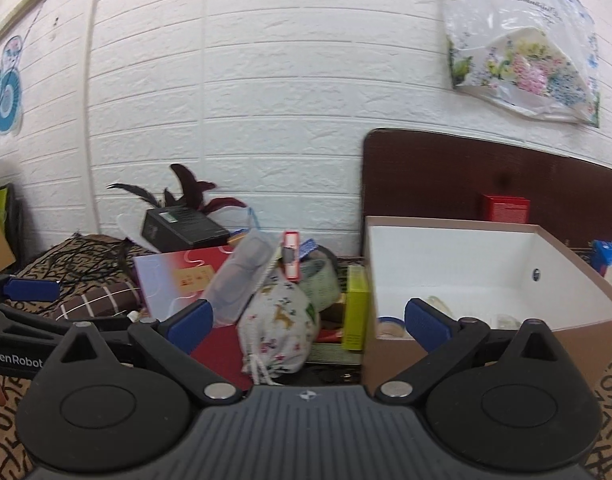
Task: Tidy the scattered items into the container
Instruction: 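Move both tools back over the remaining items on the table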
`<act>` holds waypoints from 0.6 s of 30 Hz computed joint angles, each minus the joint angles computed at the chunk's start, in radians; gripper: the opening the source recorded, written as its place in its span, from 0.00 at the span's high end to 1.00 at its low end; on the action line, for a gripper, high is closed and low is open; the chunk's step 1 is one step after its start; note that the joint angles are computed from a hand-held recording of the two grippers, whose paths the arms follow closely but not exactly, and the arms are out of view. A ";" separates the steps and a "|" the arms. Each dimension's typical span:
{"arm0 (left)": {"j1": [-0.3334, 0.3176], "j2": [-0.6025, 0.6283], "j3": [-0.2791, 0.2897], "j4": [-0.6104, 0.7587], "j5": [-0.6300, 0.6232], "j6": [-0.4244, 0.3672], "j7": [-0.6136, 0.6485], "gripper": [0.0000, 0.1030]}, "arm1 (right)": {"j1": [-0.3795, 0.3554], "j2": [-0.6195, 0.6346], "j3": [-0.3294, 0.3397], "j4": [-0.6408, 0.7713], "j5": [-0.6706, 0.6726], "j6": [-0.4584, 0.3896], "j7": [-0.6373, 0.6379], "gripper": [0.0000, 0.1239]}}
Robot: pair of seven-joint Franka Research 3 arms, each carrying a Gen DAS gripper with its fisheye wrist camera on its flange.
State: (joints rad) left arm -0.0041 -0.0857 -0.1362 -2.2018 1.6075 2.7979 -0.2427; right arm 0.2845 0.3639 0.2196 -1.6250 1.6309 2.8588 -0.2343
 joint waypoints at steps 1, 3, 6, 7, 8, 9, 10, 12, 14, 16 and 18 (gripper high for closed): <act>0.004 -0.011 0.005 -0.016 -0.004 0.004 0.004 0.00 | 0.002 -0.003 0.002 -0.006 -0.004 -0.003 0.000 0.17; 0.014 -0.033 0.012 -0.046 -0.013 0.010 0.008 0.00 | 0.007 -0.007 0.005 -0.016 -0.013 -0.006 0.004 0.17; 0.030 -0.059 0.016 -0.082 -0.025 0.018 0.009 0.00 | 0.018 -0.014 0.008 -0.033 -0.026 -0.001 0.009 0.17; 0.035 -0.066 0.018 -0.092 -0.027 0.025 0.010 0.00 | 0.020 -0.016 0.009 -0.038 -0.028 0.000 0.007 0.17; 0.040 -0.071 0.019 -0.100 -0.030 0.031 0.011 0.00 | 0.022 -0.018 0.009 -0.043 -0.029 0.002 0.005 0.17; 0.045 -0.074 0.020 -0.107 -0.033 0.037 0.012 0.00 | 0.025 -0.019 0.009 -0.048 -0.033 0.004 0.007 0.17; 0.050 -0.076 0.021 -0.113 -0.036 0.043 0.015 0.00 | 0.027 -0.021 0.008 -0.054 -0.042 0.004 0.013 0.17; 0.056 -0.077 0.021 -0.124 -0.046 0.055 0.030 0.00 | 0.029 -0.026 0.009 -0.068 -0.054 0.004 0.020 0.17; 0.062 -0.077 0.021 -0.132 -0.045 0.067 0.038 0.00 | 0.031 -0.031 0.008 -0.081 -0.066 0.000 0.026 0.17; 0.066 -0.072 0.021 -0.136 -0.054 0.076 0.053 0.00 | 0.033 -0.035 0.008 -0.091 -0.078 0.002 0.030 0.17; 0.066 -0.067 0.018 -0.136 -0.072 0.076 0.074 0.00 | 0.036 -0.034 0.008 -0.094 -0.096 0.005 0.040 0.17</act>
State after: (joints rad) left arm 0.0622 -0.1523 -0.1177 -2.3379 1.5357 2.8739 -0.1683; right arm 0.3206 0.3301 0.2278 -1.7192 1.5352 2.8641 -0.1940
